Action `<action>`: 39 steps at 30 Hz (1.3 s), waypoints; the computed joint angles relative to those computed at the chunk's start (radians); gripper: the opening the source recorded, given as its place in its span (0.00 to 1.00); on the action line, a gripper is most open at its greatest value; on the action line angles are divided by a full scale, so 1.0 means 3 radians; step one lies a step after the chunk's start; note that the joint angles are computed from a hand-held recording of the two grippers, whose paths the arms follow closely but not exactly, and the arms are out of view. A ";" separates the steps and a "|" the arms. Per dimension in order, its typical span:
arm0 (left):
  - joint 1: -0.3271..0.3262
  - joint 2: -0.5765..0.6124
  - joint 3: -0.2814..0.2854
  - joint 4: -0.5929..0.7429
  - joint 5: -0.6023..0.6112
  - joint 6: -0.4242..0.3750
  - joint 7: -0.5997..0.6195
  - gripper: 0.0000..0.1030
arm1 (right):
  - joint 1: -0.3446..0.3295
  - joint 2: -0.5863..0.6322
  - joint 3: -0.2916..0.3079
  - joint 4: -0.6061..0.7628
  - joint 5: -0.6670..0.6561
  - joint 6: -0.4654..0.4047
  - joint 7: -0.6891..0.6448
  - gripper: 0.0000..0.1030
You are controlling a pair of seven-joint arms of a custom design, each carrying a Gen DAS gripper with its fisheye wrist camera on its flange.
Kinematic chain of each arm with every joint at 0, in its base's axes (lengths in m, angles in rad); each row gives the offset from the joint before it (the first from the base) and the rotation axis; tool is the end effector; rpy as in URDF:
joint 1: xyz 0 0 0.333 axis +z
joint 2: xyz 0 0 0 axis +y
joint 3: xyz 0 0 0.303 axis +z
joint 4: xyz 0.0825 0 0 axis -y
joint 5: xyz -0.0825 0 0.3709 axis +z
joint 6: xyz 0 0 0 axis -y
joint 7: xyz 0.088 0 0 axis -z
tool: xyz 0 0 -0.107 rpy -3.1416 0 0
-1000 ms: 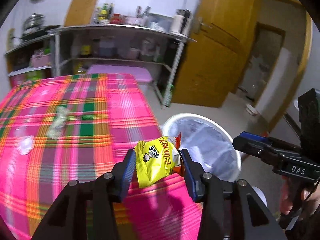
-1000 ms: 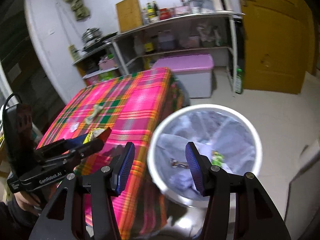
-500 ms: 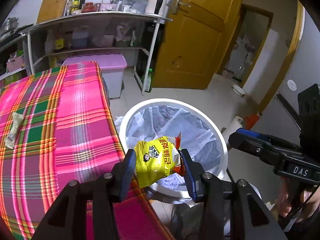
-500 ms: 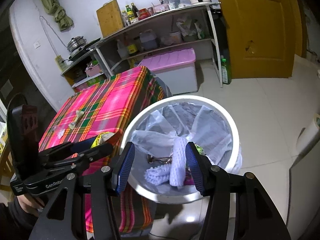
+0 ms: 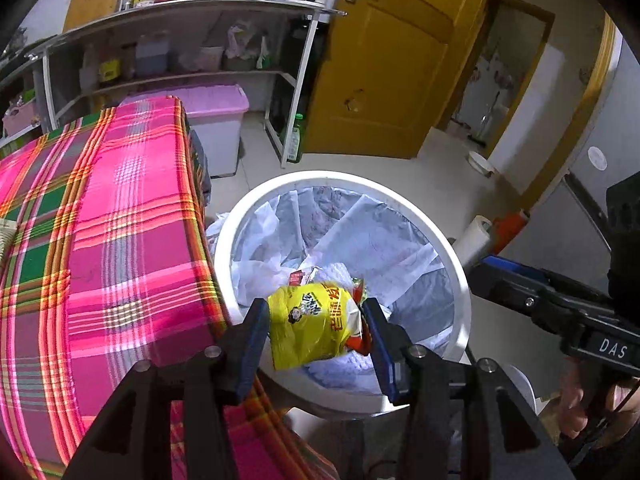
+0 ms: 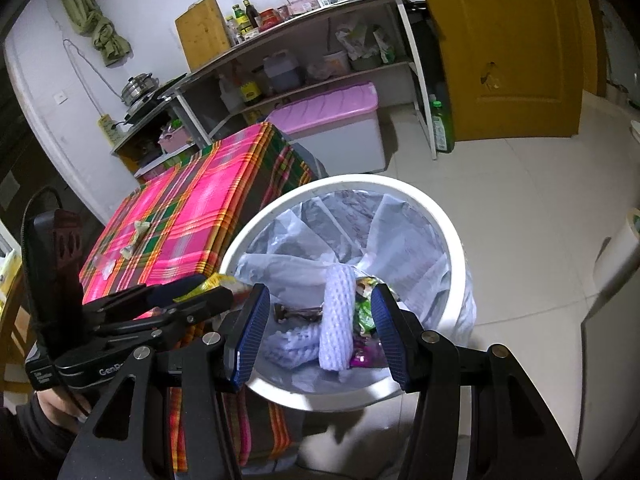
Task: Collect trash
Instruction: 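Hold the snack bag over the bin and open the left gripper to drop it, then move both grippers back over the table toward the clear cup and wrapper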
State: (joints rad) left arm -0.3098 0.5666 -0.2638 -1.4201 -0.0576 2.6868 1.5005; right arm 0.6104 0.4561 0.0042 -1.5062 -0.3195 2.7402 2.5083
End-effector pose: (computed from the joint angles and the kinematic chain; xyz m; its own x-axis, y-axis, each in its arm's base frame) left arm 0.6461 -0.3597 0.4550 -0.4281 -0.8722 0.2368 -0.7536 0.1999 -0.6262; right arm 0.5806 0.4241 0.4871 0.0581 -0.9309 -0.3606 -0.7580 0.1940 -0.6228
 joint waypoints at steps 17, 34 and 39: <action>0.0088 -0.0302 -0.0046 -0.0406 -0.0098 0.0348 0.0033 0.49 | 0.0039 0.0082 0.0035 0.0183 0.0005 -0.0035 -0.0122 0.52; 0.0247 -0.1258 0.0261 -0.1713 0.0053 0.1015 -0.0530 0.49 | 0.0286 0.0745 0.0121 0.1335 0.0234 -0.0322 -0.0622 0.52; 0.0157 -0.1475 0.0602 -0.1982 0.0864 0.1124 -0.1346 0.49 | 0.0346 0.1168 0.0194 0.2057 0.0446 -0.0555 -0.0938 0.58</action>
